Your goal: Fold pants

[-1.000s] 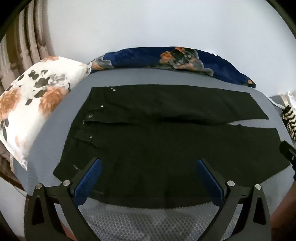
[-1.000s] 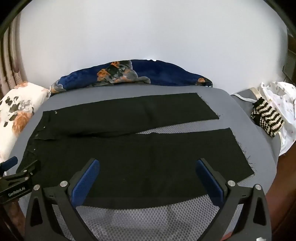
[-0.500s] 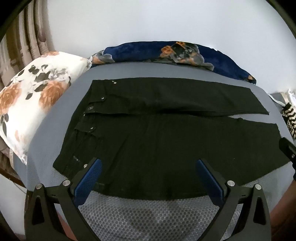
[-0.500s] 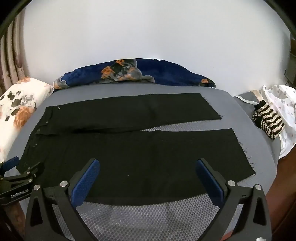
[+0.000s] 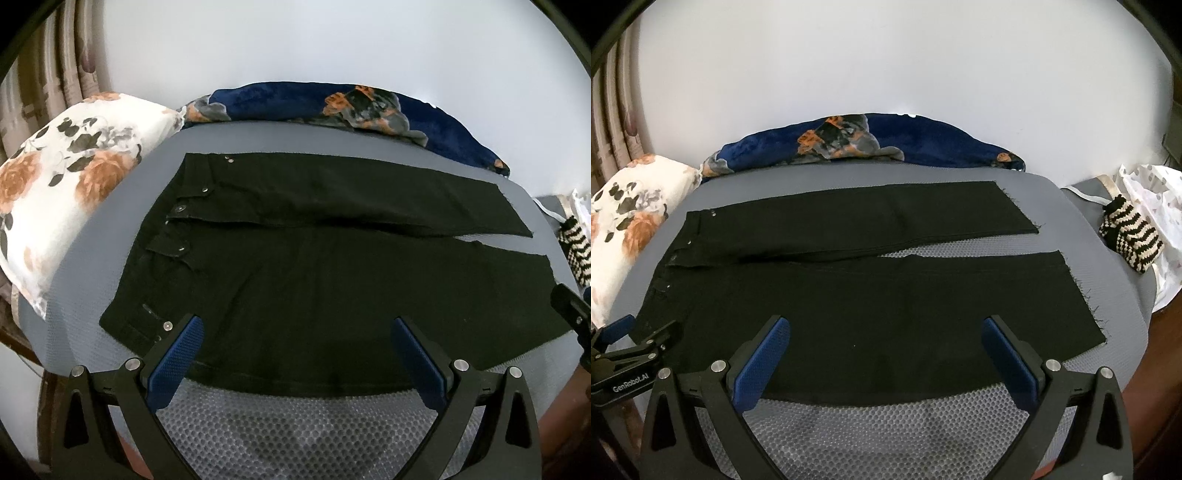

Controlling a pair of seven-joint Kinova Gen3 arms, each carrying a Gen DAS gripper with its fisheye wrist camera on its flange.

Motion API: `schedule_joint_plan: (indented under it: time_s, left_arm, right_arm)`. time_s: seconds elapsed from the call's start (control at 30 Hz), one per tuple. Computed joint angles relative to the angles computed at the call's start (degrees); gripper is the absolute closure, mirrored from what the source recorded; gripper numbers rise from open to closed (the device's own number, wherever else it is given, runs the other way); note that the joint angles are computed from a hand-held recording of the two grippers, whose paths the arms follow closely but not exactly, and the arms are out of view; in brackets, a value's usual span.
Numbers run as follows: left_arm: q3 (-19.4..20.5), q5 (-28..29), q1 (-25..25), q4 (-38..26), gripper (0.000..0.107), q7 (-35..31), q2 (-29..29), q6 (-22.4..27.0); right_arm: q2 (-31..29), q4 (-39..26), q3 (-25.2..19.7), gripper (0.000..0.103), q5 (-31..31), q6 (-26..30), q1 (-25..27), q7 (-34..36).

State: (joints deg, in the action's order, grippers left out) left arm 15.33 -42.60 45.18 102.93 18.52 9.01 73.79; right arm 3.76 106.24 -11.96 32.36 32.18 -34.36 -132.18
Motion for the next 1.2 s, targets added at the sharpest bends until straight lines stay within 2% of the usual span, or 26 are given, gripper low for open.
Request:
schedule_joint_plan:
  time_s: [0.6, 1.2]
  left_arm:
    - [-0.5, 0.5, 1.8, -2.6, 0.007, -0.1, 2.1, 4.5]
    - [-0.8, 0.5, 2.3, -3.0, 0.007, -0.6, 2.4, 4.9]
  right_arm:
    - [0.4, 0.1, 0.2, 0.000, 1.5, 0.9, -0.6, -2.4]
    - [0.6, 0.2, 0.4, 0.000, 0.9, 0.9, -0.3, -2.3]
